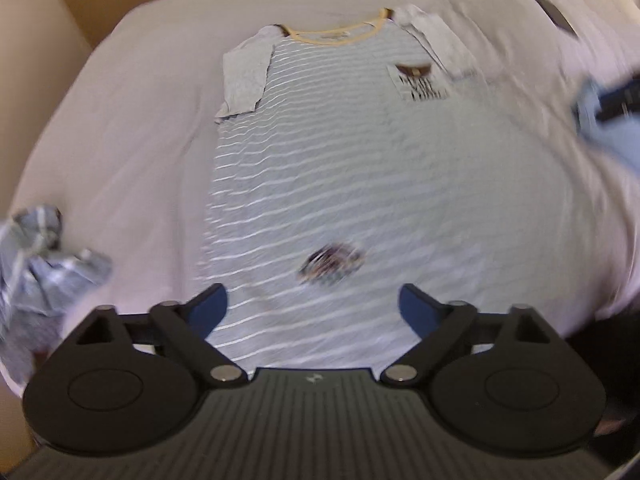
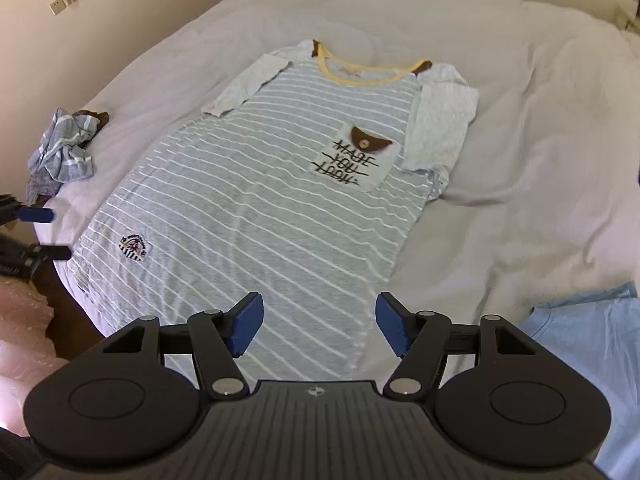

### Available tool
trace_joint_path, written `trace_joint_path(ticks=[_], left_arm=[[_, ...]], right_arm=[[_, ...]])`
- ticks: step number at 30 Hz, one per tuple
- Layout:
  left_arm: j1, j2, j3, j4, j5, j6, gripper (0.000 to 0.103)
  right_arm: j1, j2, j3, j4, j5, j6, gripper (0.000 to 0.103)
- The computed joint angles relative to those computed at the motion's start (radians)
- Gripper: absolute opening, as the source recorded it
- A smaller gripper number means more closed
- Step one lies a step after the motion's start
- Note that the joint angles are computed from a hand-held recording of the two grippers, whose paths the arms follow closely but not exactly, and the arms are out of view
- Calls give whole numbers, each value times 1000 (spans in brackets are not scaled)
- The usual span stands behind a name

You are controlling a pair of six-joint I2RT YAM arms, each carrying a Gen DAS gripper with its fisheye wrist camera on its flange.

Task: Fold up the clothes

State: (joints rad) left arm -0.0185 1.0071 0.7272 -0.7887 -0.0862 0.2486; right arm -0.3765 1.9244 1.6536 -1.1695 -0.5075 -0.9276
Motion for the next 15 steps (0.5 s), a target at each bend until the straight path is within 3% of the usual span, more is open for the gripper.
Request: trace_joint_path(ticks=[4,8,12,15], left_arm=[[265,-175,-124,-52,129,472,94],[522,-281,-229,-75,245,956,87],[603,-298,-348,30,281,1196,61],[549,-250,-433,189,247,1243,48]], right_arm=[[35,-215,-276,132,57,46,64],[83,-419,-482,176,108,63,64],[133,-542,-592,148,142,93,65],[165,-596,-648,132,167,99,65]])
